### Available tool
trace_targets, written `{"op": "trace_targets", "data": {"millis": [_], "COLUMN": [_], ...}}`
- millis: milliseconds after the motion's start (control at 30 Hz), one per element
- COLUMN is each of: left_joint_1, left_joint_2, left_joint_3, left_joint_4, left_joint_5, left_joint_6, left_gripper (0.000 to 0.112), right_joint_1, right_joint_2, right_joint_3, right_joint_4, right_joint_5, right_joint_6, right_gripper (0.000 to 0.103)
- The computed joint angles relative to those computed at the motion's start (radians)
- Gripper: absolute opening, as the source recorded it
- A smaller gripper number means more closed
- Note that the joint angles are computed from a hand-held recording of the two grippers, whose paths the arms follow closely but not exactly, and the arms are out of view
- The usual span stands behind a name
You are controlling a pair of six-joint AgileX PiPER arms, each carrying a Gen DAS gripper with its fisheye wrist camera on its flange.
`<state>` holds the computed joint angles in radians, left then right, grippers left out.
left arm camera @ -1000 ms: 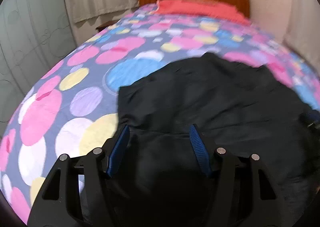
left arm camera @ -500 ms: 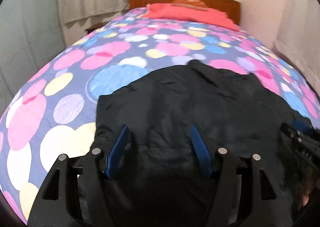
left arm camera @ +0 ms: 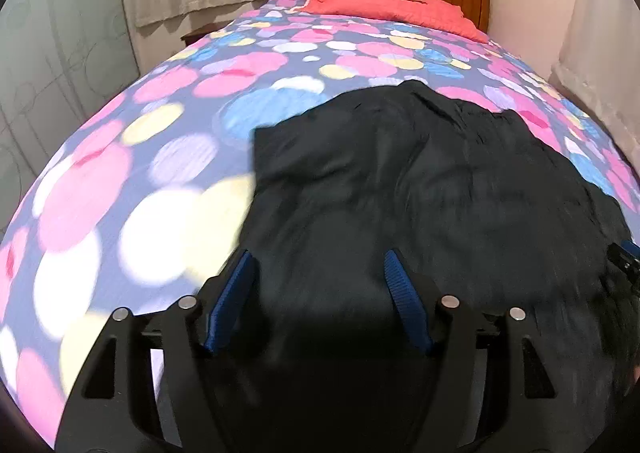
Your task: Fold large clothes
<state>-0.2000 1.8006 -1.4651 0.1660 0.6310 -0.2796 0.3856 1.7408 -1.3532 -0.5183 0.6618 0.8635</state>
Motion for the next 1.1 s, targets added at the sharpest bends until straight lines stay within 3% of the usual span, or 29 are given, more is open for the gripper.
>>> {"op": "trace_targets", "data": {"millis": [233,333,500,700,867,900,967,1100], "left_joint_1": [0.111,0.196,0.35,0.528,0.533,0.536,0.546,0.554], "left_joint_2": [-0.375,-0.544,-0.705,-0.772,-0.827,-0.831,-0.846,-0.855], "left_joint_3": [0.441,0.601,0.739,0.855,0.9,0.905,0.913,0.918], "left_joint_4": [-0.141,-0.24,-0.445,-0.697,-0.724,-0.731,-0.74,-0.741], "left_joint_5": [-0.044,-0.011,0.093,0.209,0.207,0.212,0.221,0.222], "left_joint_6": [0.14,0.232,0.442,0.69,0.725,0.729,0.736,0.734], "left_gripper": [0.077,0.078,0.08,0.084,0.084,0.082,0.076,0.061], "right_joint_1": [0.047,0.081,0.143,0.188,0.294,0.332,0.383,0.489], "right_joint_2": [-0.415,-0.566,-0.805,-0.93,-0.976,-0.981,-0.999,-0.994], "right_joint_3": [0.454,0.59,0.782,0.895,0.936,0.94,0.948,0.942], "right_joint_4": [-0.071,-0.074,-0.001,0.067,0.053,0.037,0.025,-0.023], "right_joint_5": [0.098,0.173,0.253,0.226,0.225,0.237,0.248,0.288], "right_joint_6": [0.151,0.203,0.261,0.332,0.465,0.504,0.553,0.652], "right_gripper": [0.066,0.071,0.071,0.072,0.071,0.069,0.054,0.042]}}
